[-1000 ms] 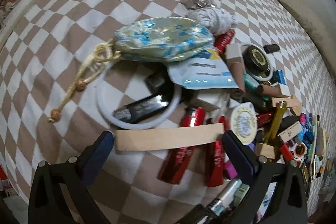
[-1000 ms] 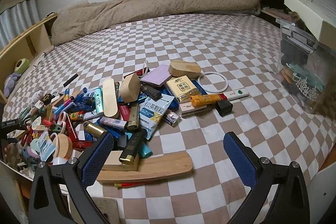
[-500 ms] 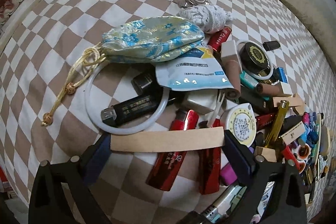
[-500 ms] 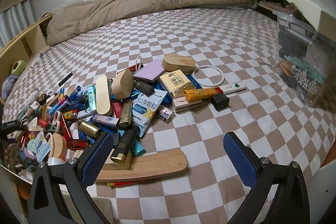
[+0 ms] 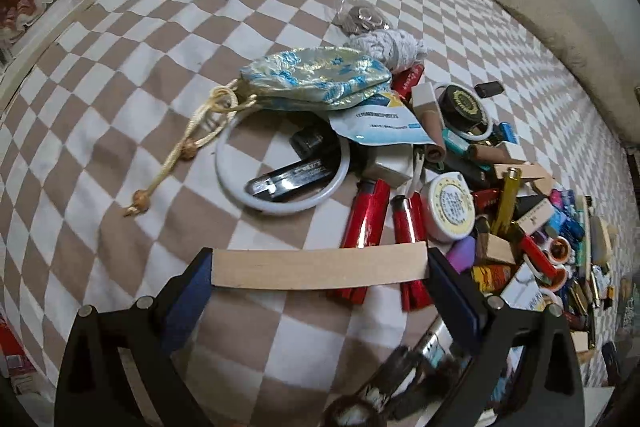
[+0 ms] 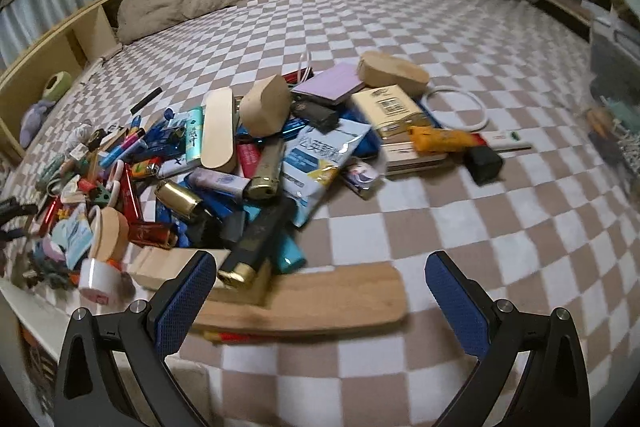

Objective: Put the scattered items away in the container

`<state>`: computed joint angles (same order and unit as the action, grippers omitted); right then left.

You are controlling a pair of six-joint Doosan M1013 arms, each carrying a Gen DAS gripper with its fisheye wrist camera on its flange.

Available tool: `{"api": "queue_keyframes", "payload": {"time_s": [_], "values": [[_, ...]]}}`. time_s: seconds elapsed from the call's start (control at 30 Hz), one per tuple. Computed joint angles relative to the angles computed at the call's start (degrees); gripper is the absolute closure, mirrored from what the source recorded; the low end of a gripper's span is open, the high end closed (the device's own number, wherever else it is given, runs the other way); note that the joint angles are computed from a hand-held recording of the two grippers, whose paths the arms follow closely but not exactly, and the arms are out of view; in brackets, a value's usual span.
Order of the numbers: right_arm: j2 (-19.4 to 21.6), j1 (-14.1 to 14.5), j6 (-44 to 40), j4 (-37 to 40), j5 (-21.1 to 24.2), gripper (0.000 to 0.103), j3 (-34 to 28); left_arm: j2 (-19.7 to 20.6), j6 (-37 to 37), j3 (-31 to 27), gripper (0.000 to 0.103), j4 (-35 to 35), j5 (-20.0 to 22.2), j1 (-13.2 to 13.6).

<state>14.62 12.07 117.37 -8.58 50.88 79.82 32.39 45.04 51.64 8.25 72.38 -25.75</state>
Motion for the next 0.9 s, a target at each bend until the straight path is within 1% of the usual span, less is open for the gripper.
{"api": "queue_keyframes", "payload": {"time_s": [0.03, 0.13, 0.27, 0.3, 0.37, 0.4, 0.47, 0.53, 0.57, 0.63, 0.7, 0.77, 0.9], "values": [[0.34, 0.03, 0.17, 0.15, 0.45, 0.001, -0.48, -0.32, -0.11, 0.39, 0.003, 0.02, -0.57, -0.01], [0.91, 0.03, -1.49, 1.90, 0.27, 0.023, -1.21, -1.06, -0.33, 1.08, 0.003, -0.11, -2.41, -0.07], [1.84, -0.57, -7.51, 8.47, 0.90, 0.024, -1.79, -2.32, 0.30, 2.42, 0.003, -1.33, -4.91, -0.06], [2.14, -0.76, -9.22, 10.52, 1.12, 0.028, -1.87, -2.66, 0.86, 2.78, 0.003, -1.66, -5.31, -0.12], [2.75, -1.24, -10.40, 13.32, 1.86, 0.041, -1.93, -3.13, 1.11, 3.27, 0.003, -1.37, -5.80, -0.23], [2.75, -1.43, -10.68, 14.23, 1.24, 0.044, -1.58, -3.26, 1.18, 3.40, 0.003, -1.17, -5.98, -0.27], [2.56, -2.15, -11.76, 17.72, 0.03, 0.060, -0.93, -3.63, 1.18, 3.82, 0.003, -0.94, -6.43, -0.31], [2.31, -2.36, -12.84, 18.30, -0.11, 0.075, -0.86, -3.82, 1.45, 4.06, 0.003, -1.11, -6.84, -0.28], [2.18, -2.52, -12.86, 18.03, 0.36, 0.078, -0.94, -3.89, 1.64, 4.17, 0.003, -1.24, -7.04, -0.27], [1.81, -2.98, -12.43, 17.52, 0.85, 0.080, -0.74, -4.08, 2.28, 4.50, 0.003, -1.48, -7.41, -0.31], [1.54, -3.55, -11.92, 17.42, 1.75, 0.080, -0.59, -4.38, 2.32, 4.98, 0.003, -0.99, -7.63, -0.49], [1.07, -3.95, -13.11, 17.04, 2.99, 0.080, -0.45, -4.68, 2.16, 5.42, 0.003, -0.45, -7.65, -0.67], [-0.44, -4.99, -14.37, 13.79, 5.78, 0.082, 0.07, -5.25, 1.74, 6.30, 0.003, -0.04, -8.15, -0.89]]}}
